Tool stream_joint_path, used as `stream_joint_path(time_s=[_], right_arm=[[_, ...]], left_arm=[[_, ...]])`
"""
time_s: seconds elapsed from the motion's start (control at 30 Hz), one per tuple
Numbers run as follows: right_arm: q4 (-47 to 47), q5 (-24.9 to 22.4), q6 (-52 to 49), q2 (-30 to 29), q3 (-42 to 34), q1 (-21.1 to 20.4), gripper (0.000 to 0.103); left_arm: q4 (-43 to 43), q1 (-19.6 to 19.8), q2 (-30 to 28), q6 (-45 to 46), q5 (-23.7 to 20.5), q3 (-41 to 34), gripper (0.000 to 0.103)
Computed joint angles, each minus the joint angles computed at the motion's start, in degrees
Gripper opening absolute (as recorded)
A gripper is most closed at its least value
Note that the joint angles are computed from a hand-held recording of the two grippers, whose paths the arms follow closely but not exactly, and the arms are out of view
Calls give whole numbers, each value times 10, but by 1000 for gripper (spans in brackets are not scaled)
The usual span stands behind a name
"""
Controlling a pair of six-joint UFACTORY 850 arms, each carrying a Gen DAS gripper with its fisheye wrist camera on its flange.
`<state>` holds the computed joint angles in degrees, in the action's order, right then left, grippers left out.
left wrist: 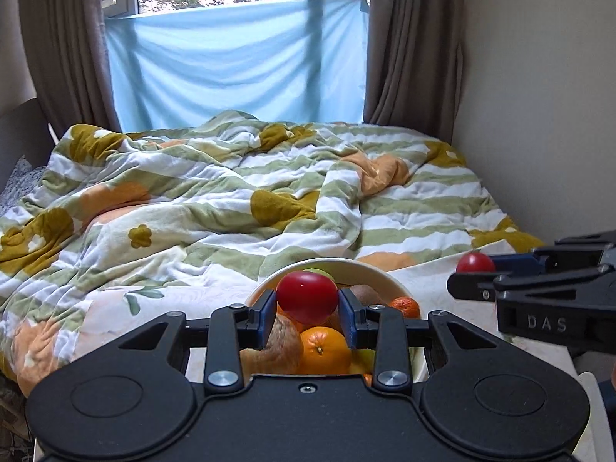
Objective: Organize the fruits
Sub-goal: 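Carry the cherry tomato into the bowl and open the left tool, then lower the cherry tomato into the bowl and open the right tool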
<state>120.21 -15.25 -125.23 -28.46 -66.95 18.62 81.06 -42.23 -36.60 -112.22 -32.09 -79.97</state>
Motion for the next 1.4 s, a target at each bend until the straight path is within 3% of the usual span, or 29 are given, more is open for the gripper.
stream_joint_path(time_s=[0.4,0.53,0.6,0.67,0.73,1.07,1.4], right_arm=[[-175,42,215,-77,-103,-2,46],[-212,51,265,-87,-113,-5,46],[-223,55,281,-90,-116,-6,46],[-229,58,290,-92,-118,-7,46],[-231,60,294,-92,-119,-8,46],[-238,51,288,-92,-127,-4,46],[-366,25,398,-116,-156,18,46]], left_arm=[[-144,52,-80,198,88,-89,39],[-181,55,-99,255,91,-111,39],[-182,55,-101,260,93,-113,46],[-138,54,-94,219,96,-103,81],[-75,50,-83,159,90,-88,95],[3,46,-14,54,67,-9,96],[6,39,34,-15,30,61,97]])
